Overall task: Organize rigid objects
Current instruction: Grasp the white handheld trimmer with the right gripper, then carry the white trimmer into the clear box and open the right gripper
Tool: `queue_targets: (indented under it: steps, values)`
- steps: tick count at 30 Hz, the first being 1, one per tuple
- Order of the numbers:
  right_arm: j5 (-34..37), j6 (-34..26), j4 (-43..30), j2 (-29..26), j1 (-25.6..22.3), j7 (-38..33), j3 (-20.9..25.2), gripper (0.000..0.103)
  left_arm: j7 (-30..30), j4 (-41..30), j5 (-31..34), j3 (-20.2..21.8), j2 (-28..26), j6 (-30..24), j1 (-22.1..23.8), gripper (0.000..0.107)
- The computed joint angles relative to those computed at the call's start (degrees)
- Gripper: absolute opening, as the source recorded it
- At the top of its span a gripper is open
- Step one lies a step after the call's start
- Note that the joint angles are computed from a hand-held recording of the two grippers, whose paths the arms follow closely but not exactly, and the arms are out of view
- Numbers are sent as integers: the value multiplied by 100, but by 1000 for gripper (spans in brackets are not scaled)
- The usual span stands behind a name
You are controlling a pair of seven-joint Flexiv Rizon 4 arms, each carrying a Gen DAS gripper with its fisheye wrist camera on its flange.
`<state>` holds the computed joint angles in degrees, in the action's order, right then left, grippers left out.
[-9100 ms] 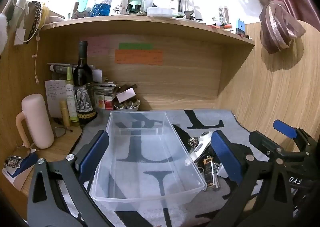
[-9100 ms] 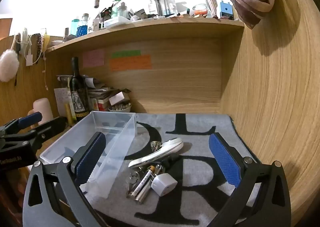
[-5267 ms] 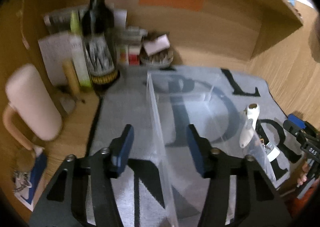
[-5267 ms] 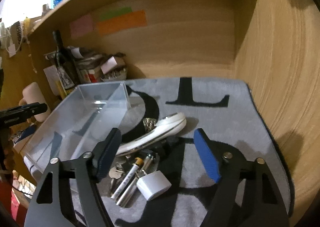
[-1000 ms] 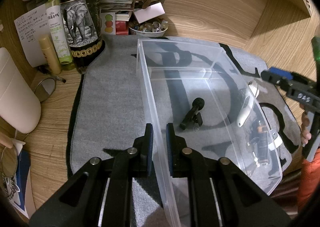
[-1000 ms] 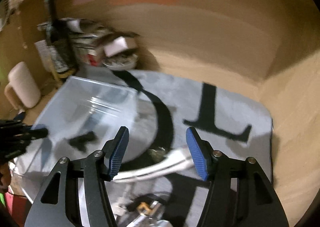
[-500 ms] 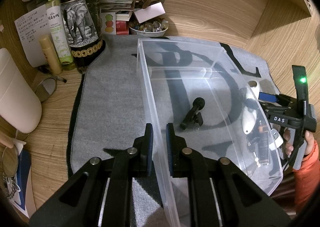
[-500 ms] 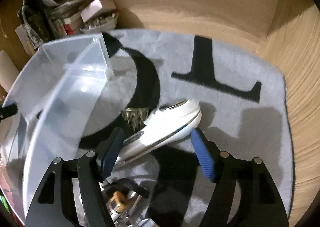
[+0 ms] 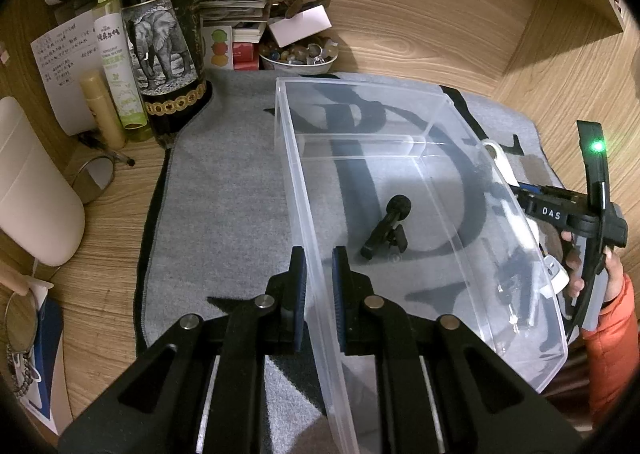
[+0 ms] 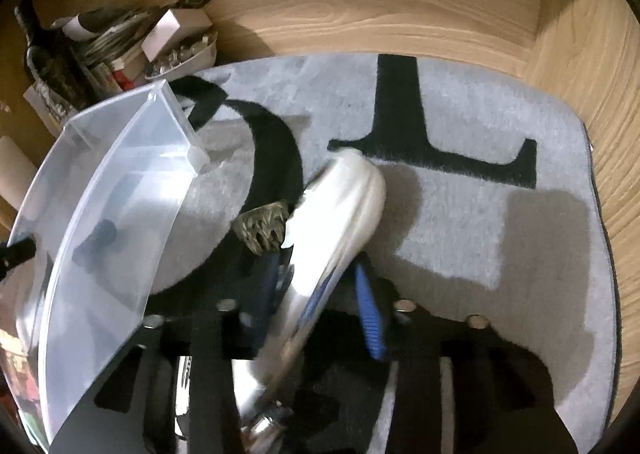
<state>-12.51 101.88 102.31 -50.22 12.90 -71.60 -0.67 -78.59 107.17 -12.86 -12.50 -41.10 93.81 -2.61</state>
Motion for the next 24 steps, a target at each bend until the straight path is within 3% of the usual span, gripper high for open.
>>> queue_targets:
  steps: [5,14,24]
  values:
    - [91,90,15,27,224,8,-250,21,-16,-3,6,7,-3,4,-9,12]
    - [526,809,496,407,765,-303,-769,21,-35,-12,14,37,-1,-4,-35,12]
    - [952,1541,795,804,1056,-1002,-660,21,-60,-11,11,49,1,-2,-48,12]
